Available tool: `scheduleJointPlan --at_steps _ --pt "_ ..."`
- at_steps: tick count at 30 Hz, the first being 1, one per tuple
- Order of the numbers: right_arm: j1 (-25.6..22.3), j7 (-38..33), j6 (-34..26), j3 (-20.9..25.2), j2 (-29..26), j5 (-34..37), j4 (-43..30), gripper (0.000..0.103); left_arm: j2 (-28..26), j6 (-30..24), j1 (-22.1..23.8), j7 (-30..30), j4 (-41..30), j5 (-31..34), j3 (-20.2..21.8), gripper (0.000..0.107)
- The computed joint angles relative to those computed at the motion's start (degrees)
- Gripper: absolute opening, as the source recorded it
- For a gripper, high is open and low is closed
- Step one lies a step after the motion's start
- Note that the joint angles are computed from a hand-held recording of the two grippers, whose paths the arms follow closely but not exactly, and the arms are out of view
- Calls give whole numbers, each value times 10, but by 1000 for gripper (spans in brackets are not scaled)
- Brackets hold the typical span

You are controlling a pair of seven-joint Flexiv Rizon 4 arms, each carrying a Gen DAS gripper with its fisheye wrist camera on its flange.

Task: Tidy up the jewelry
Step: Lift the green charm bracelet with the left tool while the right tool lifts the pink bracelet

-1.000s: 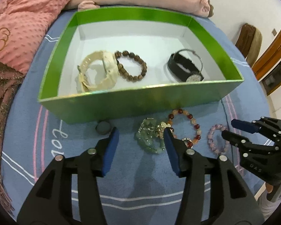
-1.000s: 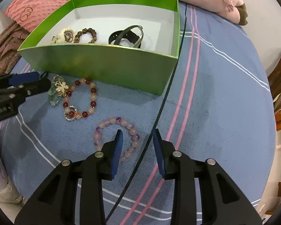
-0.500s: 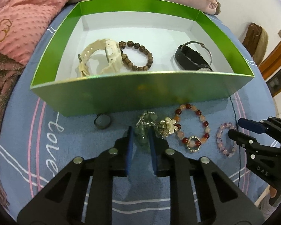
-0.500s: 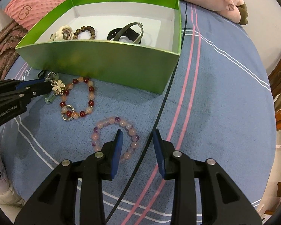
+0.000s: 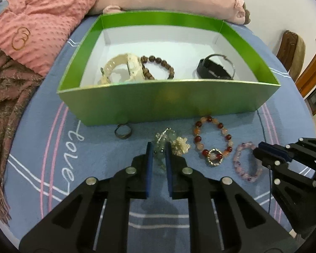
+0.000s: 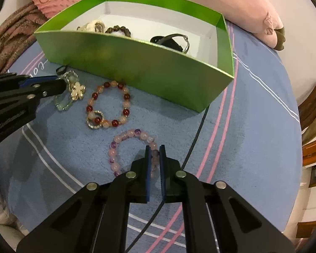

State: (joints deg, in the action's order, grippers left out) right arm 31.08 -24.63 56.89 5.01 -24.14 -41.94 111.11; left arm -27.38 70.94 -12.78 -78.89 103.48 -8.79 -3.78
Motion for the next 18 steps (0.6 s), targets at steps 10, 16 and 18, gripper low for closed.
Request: scheduleJointPlan --at_steps 10,16,18 --pt "-3 15 15 1 24 -20 12 7 33 35 6 9 37 -10 -6 11" --pt "-11 22 30 -1 29 -28 22 7 35 20 34 45 39 -45 -34 11" --pt "-14 25 35 -1 27 -25 22 7 35 9 44 63 37 -63 -41 11"
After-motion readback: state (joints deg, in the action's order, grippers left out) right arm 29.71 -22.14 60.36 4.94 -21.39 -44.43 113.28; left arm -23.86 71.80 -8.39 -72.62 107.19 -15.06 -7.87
